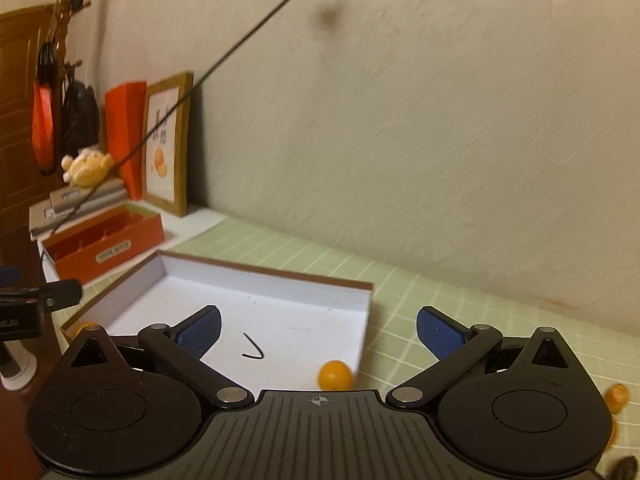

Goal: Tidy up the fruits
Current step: 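Withdraw both open tools from the box back toward the fruits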

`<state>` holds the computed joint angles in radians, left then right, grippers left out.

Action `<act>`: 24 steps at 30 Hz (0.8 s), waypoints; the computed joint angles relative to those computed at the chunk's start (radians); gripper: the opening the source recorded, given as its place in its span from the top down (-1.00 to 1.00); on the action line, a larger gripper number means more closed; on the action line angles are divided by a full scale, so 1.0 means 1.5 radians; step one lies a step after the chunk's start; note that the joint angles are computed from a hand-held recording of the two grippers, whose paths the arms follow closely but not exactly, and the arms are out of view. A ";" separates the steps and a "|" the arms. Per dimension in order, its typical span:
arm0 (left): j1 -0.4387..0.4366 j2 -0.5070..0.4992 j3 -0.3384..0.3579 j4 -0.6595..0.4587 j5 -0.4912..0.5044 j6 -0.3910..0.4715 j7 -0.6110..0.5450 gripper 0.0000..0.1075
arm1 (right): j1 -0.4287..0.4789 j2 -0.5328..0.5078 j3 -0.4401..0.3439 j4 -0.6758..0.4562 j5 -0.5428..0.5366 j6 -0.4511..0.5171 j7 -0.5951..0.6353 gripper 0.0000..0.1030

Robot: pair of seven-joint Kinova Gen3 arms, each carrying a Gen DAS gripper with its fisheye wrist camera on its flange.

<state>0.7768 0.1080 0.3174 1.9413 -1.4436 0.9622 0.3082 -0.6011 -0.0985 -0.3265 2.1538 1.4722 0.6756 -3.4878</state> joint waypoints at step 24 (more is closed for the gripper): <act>0.168 0.078 0.027 -0.066 -0.061 -0.015 0.012 -0.77 | 0.067 -0.305 -0.198 0.138 -0.329 0.280 0.067 -1.00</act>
